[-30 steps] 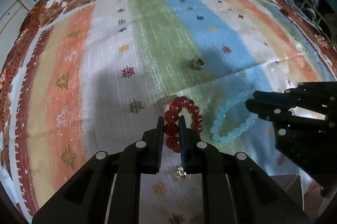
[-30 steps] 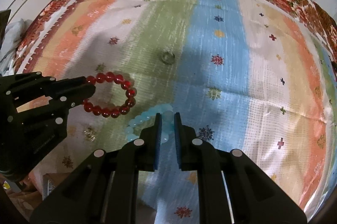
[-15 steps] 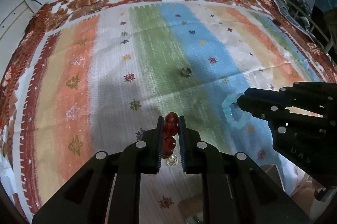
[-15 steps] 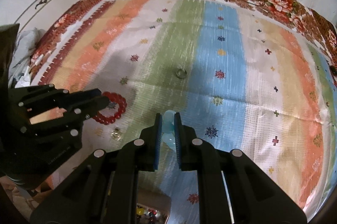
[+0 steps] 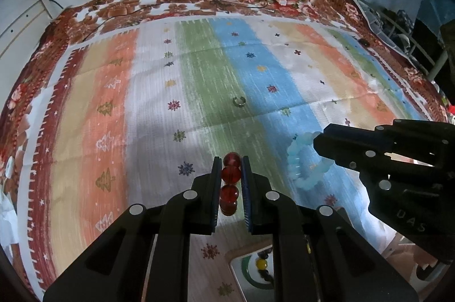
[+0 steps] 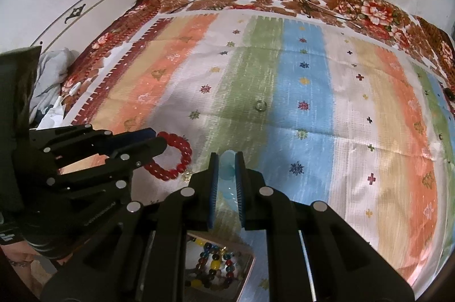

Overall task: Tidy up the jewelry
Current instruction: 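Carry the red bracelet with the left tool while the right tool carries the turquoise bracelet to the tin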

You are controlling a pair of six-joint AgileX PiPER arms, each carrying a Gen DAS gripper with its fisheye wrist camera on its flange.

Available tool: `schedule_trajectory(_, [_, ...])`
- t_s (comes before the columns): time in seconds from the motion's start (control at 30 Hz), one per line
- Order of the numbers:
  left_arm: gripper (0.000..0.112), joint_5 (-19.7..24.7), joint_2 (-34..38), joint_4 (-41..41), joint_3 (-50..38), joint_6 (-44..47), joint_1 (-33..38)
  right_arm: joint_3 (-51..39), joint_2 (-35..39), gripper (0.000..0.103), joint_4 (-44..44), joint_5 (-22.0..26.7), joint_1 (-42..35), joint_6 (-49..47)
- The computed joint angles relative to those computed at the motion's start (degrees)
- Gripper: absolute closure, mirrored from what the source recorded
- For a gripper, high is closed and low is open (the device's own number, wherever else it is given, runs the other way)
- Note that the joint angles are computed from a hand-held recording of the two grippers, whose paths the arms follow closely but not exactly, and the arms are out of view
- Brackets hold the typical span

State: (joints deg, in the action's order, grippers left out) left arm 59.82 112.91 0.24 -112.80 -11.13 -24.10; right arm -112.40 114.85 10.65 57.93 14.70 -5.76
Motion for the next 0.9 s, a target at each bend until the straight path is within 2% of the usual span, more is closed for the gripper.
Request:
schedule_trajectory(0.67, [0.099,-5.7,-11.3,1.1,11.5,-2.4,-4.1,15.2,-12.7,0.090,3.0,-6.4,-0.1,-2.9])
schedule_trajectory(0.9, [0.099,-7.2,-15.3,2.1,16.3,-3.9,-6.1,19.6,-16.0,0.090,4.1,-7.1,-0.1,-3.9])
